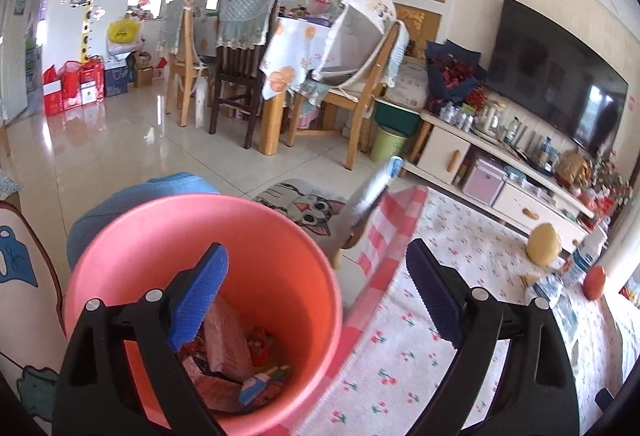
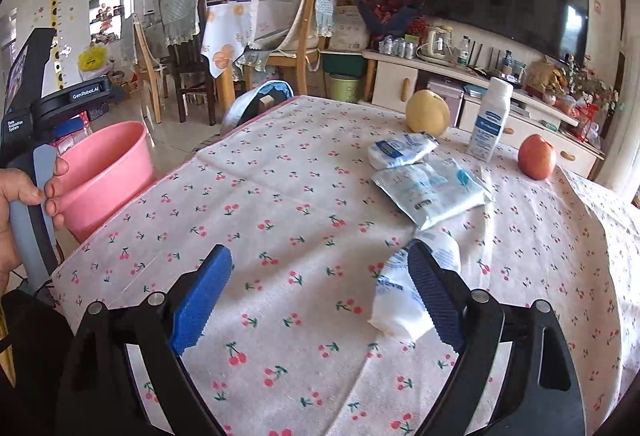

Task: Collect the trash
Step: 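Move both tools back from the pink bucket to the table, then grasp the clear plastic bag with the left tool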

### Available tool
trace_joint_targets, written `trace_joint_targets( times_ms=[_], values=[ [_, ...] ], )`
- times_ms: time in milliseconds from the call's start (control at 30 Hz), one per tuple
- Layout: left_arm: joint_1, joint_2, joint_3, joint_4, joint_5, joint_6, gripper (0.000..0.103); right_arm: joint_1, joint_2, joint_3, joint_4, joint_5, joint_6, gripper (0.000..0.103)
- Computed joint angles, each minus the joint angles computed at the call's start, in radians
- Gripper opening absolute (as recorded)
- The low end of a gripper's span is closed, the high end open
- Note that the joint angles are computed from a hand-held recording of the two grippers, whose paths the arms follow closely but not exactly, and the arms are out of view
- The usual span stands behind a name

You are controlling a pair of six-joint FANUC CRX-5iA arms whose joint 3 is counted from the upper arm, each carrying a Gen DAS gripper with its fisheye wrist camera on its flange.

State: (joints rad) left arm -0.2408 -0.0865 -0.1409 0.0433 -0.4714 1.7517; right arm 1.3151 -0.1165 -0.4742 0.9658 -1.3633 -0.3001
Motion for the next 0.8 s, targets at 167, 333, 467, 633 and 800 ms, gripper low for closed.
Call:
trace_joint_targets(
  times_ms=[167, 333, 467, 633, 800],
  values=[
    [-0.053, -0.020, -0.028, 0.076, -0.009, -0.134, 0.092, 0.035, -0.061, -0.054, 0.006, -0.076, -0.066, 0.089],
    [-0.133, -0.051, -0.030, 0.035, -0.011, -0.178, 0.092, 0.072, -0.139, -0.112, 0.009, -0.154, -0.162, 0.089],
    [-0.193, -0.058, -0.025, 0.033, -0.028, -0.222, 0.095, 0.116, -0.214, -0.158, -0.003, -0.240, -0.249, 0.089],
    [-0.272, -0.047, -0.026, 0.088, -0.081, -0.322, 0.096, 0.180, -0.298, -0.200, -0.020, -0.362, -0.347, 0.089],
    [-0.342, -0.023, -0.021, 0.161, -0.138, -0.397, 0.096, 0.272, -0.380, -0.242, -0.038, -0.509, -0.464, 0.089]
  ],
)
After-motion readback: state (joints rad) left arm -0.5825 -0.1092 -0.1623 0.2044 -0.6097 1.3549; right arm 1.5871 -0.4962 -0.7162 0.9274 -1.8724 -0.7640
